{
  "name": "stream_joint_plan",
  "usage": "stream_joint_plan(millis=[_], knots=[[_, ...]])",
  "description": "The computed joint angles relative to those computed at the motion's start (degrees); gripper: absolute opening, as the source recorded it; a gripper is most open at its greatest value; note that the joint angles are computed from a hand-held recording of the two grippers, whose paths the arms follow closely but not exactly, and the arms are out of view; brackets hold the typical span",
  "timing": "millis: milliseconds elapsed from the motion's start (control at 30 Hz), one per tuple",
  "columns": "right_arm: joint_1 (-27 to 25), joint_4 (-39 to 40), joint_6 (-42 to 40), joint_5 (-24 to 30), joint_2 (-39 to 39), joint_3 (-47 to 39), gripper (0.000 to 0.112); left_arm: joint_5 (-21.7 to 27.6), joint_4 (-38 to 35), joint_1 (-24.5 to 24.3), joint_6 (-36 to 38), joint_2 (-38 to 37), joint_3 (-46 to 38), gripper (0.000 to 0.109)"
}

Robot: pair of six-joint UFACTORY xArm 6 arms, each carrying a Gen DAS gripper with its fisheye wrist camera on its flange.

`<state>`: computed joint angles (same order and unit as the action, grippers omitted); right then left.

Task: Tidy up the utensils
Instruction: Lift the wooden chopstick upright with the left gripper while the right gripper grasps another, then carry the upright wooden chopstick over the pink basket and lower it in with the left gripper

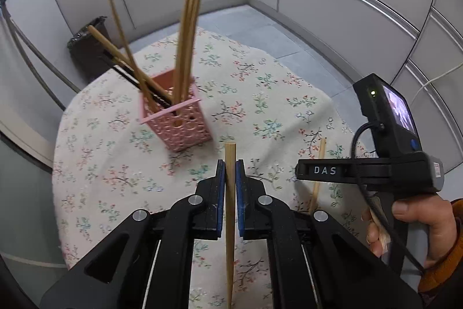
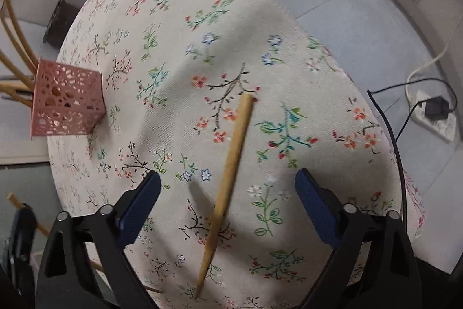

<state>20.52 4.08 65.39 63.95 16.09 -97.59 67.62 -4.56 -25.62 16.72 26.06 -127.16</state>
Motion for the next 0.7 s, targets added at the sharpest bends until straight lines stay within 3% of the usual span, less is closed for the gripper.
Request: stream_joint_plan(millis=[100,233,267,367,533,700], knots=[[1.54,-5.41,1.58,7.0,4.25,-7.57,0.054,-1.06,0.09,1.03,-0.11,-1.31,1.78,0.007],[2.74,-9.77,2.96,10.94,6.81,-11.83,0.031,-2.26,0.2,2.09,-0.27,-2.05,2.86,0.007],[2.78,-10.1,3.1,11.05,7.0,-12.03,0.015,-2.4,-0.01,2.3,-0.27,-2.32,3.1,0.007],[2.57,-9.73,2.63,9.01,6.3,-10.72,0.009,-2.67,-0.57,2.97,-0.52,-2.7,2.97,0.007],[3.15,-10.42,1.36,3.44,6.2,-11.34,0.008,-2.73,-2.13,4.07,-0.52,-2.72,1.77,0.007],[3.59,-13.38,2.87,-5.4,0.68,-5.08,0.008,-3.48,-2.53,4.67,-0.68,-3.26,2.22,0.007]])
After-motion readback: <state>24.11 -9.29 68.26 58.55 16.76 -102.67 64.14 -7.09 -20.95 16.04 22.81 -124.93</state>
